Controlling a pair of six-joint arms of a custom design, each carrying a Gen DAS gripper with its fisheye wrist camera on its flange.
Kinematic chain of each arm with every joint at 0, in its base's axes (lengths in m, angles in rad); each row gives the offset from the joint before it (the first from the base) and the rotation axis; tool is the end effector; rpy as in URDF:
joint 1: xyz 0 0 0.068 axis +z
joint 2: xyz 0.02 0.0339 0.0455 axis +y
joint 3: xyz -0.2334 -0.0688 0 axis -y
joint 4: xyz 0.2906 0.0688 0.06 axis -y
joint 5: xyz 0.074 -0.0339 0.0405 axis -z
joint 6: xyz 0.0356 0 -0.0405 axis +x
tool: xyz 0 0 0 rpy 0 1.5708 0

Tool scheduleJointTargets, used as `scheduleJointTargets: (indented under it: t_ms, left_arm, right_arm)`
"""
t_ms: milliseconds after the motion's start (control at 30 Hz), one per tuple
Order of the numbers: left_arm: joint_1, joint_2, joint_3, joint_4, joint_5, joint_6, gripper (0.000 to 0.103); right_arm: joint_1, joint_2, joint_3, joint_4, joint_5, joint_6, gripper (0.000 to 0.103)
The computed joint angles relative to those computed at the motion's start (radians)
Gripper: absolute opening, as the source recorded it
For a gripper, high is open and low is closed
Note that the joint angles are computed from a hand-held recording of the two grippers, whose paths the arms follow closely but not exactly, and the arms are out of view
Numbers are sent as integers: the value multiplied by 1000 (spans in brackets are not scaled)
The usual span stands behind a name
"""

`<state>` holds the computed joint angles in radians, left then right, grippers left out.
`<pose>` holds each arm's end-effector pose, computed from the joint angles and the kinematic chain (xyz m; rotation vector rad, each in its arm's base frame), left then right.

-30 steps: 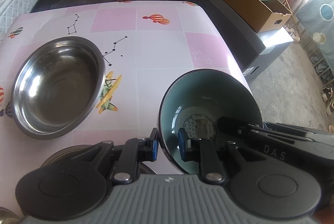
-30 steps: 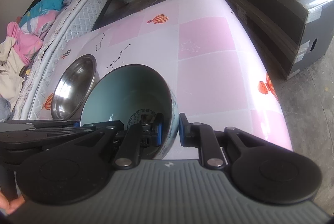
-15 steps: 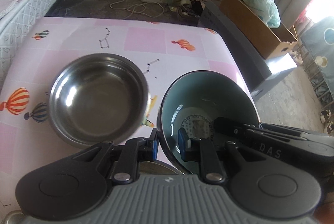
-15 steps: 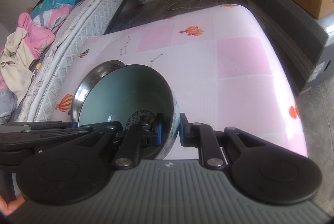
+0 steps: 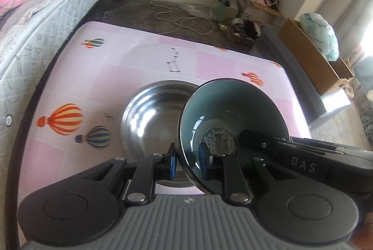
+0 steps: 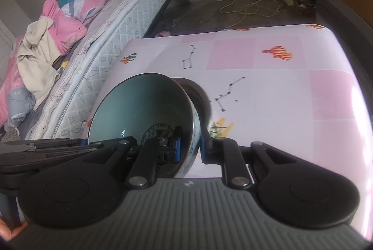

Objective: Organize plates and bowls
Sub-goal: 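Lower the teal bowl into the steel bowl with the left tool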

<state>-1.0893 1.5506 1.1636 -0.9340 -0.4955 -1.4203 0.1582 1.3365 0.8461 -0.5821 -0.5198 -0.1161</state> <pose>0.1693 -0.2874 0.1907 -0.5086 2.5448 -0.1056 0.2940 0.0648 0.1644 -0.5242 2.5247 0.6977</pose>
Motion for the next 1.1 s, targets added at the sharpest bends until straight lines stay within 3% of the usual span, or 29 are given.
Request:
scheduleJointTargets:
  t_ms: [400, 1100]
  left_arm:
    - [86, -83, -161, 94, 67, 49, 20]
    - [184, -40, -247, 236, 148, 123, 20]
  right_arm:
    - [158, 190, 82, 110, 61, 109, 14]
    - [225, 449, 197, 231, 152, 130, 14]
